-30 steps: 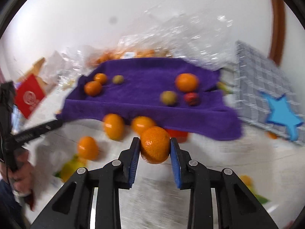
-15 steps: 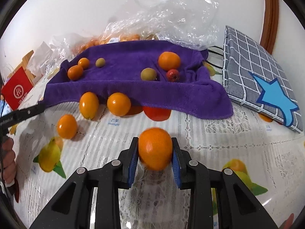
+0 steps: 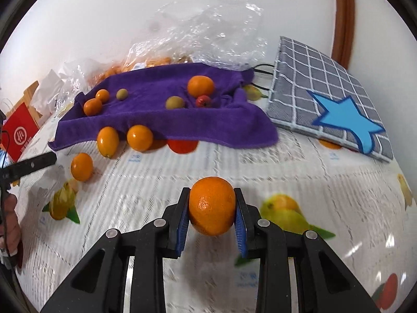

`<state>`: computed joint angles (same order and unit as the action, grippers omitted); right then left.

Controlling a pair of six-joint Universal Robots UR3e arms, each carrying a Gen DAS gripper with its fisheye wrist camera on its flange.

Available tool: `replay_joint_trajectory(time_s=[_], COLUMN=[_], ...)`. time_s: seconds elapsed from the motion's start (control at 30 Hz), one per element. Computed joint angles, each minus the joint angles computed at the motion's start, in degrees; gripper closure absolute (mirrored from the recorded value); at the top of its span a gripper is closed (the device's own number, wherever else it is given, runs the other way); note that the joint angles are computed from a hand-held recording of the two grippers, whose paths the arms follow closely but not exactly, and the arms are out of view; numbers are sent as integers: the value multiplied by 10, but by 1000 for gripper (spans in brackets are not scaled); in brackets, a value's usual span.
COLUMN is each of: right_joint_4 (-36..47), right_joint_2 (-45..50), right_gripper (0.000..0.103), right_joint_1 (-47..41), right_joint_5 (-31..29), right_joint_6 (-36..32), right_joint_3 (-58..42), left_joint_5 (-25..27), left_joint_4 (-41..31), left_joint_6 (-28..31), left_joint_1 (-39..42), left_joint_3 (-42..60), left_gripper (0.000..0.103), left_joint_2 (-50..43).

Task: Organize fruits
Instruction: 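Lift the orange with the right tool while the left tool grasps another orange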

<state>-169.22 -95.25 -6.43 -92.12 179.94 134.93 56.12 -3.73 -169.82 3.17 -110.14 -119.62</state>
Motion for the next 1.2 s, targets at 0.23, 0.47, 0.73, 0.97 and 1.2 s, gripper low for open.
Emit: replay_joint_trajectory(time_s=[0.23, 0.47, 0.73, 0.97, 1.2], right_joint_4=[11, 28, 39, 39, 37], right_joint_2=[-32, -57, -59, -60, -62], right_gripper=[72, 72, 72, 72, 72], right_joint_1=[-27, -70, -87, -84, -83], right_joint_5=[27, 81, 109, 106, 105], right_joint_6=[-9, -17, -27, -25, -26], right_joint_3=[24, 42, 43, 42, 44], left_joint_5=[-15, 68, 41, 46, 64], left_joint_4=[-33, -25, 6, 95, 136], left_joint_6=[-51, -93, -118, -148, -153], left_joint_1=[-38, -84, -63, -50, -53], left_joint_3=[51, 94, 79, 32, 16], left_gripper=[52, 58, 70, 70, 70], left_joint_2=[-27, -53, -59, -47, -39])
